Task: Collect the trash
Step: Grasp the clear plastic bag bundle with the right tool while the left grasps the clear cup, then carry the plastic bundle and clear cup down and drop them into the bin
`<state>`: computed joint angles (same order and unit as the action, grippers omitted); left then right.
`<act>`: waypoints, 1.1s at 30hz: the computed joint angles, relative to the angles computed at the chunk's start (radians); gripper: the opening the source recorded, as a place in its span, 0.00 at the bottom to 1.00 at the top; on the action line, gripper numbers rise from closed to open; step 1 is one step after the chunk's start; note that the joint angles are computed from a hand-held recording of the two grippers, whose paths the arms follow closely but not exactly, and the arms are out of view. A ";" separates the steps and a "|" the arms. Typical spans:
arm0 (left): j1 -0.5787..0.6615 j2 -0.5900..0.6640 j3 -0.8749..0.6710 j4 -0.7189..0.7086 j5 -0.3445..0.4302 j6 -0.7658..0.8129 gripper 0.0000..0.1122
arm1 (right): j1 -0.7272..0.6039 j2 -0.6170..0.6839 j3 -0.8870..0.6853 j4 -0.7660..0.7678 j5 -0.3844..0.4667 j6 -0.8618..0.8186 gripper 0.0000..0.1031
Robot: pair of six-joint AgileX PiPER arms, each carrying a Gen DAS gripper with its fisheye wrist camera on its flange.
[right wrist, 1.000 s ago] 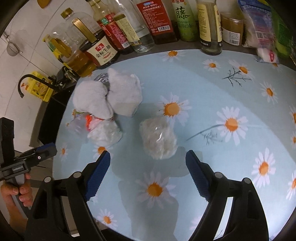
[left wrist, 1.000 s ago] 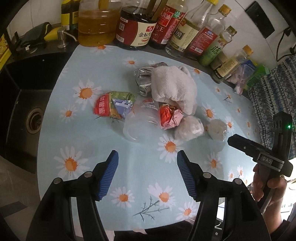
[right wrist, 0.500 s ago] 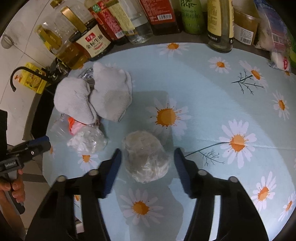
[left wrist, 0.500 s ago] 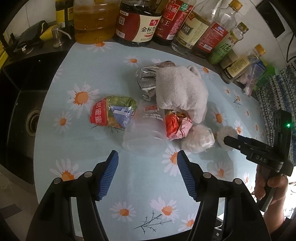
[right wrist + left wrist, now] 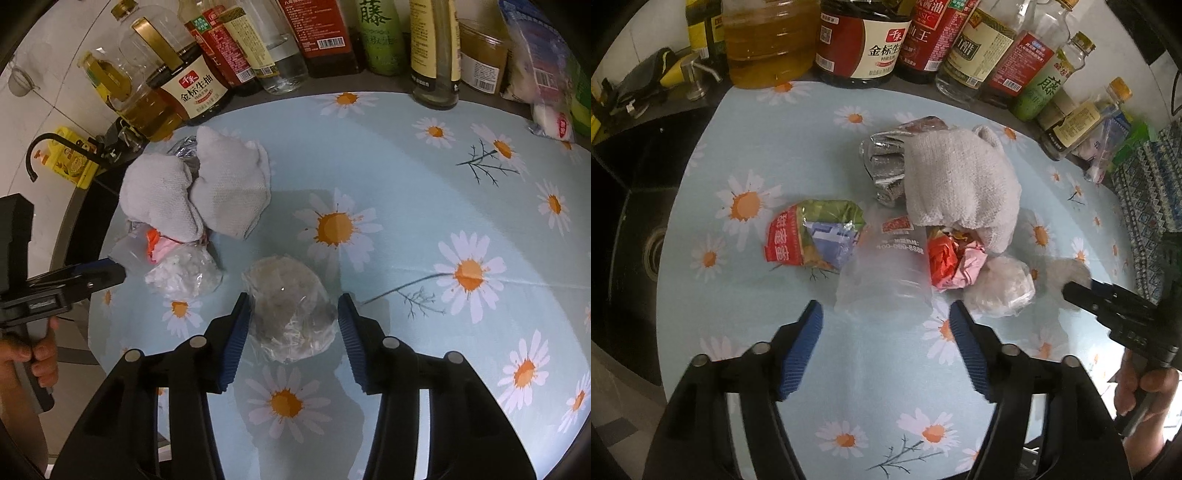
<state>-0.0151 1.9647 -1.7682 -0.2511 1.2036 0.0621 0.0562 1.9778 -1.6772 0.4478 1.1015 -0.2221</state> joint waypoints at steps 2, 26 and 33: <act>-0.005 0.011 -0.014 0.006 0.006 -0.001 0.64 | -0.002 -0.015 0.019 -0.001 -0.004 0.006 0.47; -0.030 0.075 -0.053 0.057 -0.036 0.016 0.50 | -0.030 -0.123 0.185 0.024 -0.056 0.015 0.47; -0.015 0.017 0.020 0.036 -0.062 0.038 0.50 | -0.013 -0.150 0.214 0.021 -0.067 0.027 0.47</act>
